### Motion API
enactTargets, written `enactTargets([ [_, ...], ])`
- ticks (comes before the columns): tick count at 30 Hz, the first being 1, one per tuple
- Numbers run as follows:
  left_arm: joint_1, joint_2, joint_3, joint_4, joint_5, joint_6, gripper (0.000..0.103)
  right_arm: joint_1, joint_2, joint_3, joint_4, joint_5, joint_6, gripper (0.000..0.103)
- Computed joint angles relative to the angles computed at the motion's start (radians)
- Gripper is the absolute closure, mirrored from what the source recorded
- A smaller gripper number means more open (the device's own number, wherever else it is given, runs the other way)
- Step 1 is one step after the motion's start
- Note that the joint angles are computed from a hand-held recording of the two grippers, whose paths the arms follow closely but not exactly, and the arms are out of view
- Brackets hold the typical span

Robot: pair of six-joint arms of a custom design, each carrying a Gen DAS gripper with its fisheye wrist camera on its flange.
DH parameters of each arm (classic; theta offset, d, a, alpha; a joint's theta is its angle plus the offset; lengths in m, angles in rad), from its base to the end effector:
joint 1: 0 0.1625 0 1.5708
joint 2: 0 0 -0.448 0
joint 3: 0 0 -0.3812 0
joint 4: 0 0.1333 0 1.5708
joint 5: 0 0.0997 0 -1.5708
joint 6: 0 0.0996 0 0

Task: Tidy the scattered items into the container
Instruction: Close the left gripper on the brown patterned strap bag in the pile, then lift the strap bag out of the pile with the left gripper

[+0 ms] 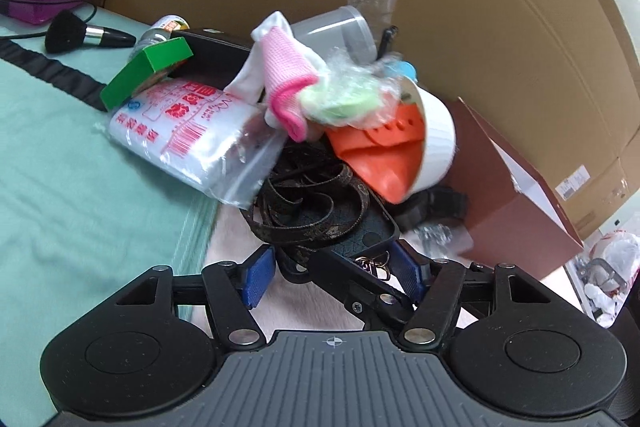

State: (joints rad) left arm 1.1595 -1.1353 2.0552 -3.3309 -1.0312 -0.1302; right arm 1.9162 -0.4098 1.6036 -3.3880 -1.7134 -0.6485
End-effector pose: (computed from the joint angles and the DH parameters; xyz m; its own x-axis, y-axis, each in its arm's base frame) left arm -0.0509 -0.5780 0.2827 -0.9660 -0.0871 -0.2433 0.1426 0.6055 -0.7830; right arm 0.3456 -0.6087 -0.0353 -0.5987 -0.6663 0.4446 -0.7986 0.4536 -0.3956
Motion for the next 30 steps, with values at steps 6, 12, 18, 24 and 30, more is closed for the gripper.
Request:
enactTargets([
  [6, -0.067, -0.020, 0.091, -0.009, 0.063, -0.026, 0.035, -0.013, -0.088, 0.127, 0.014, 0.028, 0.017, 0.056],
  [12, -0.093, -0.014, 0.121, 0.024, 0.048, -0.058, 0.031, -0.022, -0.141, 0.204, 0.019, 0.006, 0.044, 0.056],
  [18, -0.112, -0.006, 0.130, 0.045, 0.024, -0.014, 0.020, -0.048, -0.201, 0.294, 0.009, -0.005, 0.064, 0.054],
  [24, -0.101, -0.028, 0.133, -0.013, -0.004, -0.045, 0.009, -0.069, -0.229, 0.323, -0.036, 0.041, 0.073, 0.030],
  [30, -0.050, -0.005, 0.064, 0.002, -0.004, -0.047, 0.012, -0.072, -0.200, 0.286, -0.099, 0.043, 0.076, 0.030],
])
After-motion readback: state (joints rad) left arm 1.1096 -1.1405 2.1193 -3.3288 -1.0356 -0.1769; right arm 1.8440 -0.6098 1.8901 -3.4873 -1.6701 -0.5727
